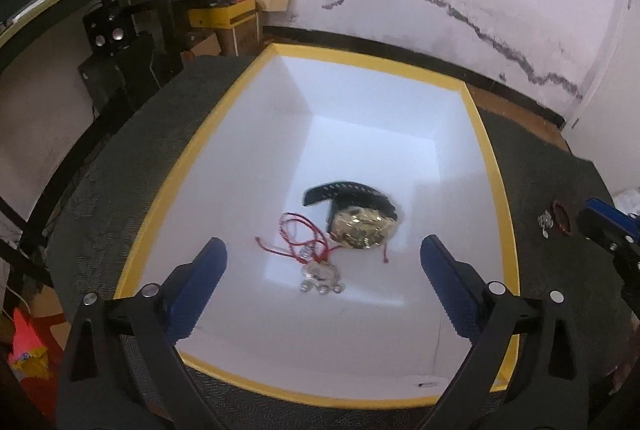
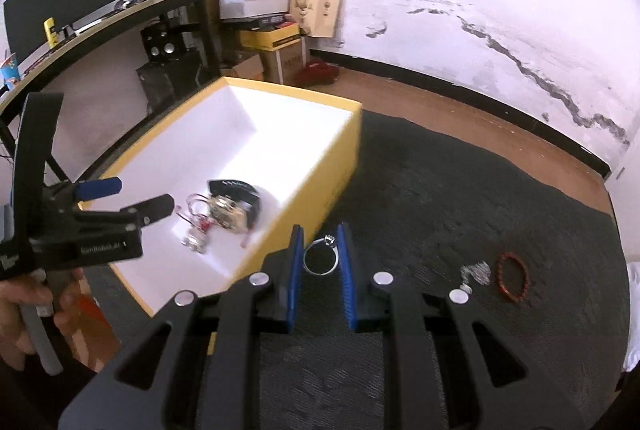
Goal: Organize jewelry
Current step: 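Lower the silver ring into the yellow box and open the right tool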
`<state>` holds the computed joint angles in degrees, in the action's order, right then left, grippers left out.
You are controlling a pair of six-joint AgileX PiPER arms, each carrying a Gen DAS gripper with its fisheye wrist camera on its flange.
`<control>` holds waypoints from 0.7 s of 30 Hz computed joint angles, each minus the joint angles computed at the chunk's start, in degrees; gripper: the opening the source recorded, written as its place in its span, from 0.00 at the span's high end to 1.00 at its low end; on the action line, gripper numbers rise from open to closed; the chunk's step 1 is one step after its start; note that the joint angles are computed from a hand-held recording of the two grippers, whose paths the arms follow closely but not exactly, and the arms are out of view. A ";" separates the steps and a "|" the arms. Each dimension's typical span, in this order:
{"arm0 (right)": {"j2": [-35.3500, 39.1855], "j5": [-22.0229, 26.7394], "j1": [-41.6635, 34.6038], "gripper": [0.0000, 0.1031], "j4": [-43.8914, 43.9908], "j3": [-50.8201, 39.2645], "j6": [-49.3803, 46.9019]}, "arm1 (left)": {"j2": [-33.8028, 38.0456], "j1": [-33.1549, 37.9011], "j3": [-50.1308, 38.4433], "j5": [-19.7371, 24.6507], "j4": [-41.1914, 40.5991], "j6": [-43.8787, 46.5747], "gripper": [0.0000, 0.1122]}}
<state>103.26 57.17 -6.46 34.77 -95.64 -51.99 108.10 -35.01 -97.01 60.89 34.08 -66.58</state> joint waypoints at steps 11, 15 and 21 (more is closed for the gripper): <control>9.77 4.45 14.73 0.83 -9.71 -13.42 14.61 | -12.30 3.73 15.66 -5.23 3.98 -10.99 0.15; 15.36 6.77 17.44 0.83 -12.57 -19.23 19.66 | -14.15 4.65 18.45 -6.05 4.54 -13.17 0.15; 20.03 9.36 18.45 0.83 -12.86 -24.95 23.28 | -14.99 5.65 19.50 -6.71 4.29 -12.86 0.15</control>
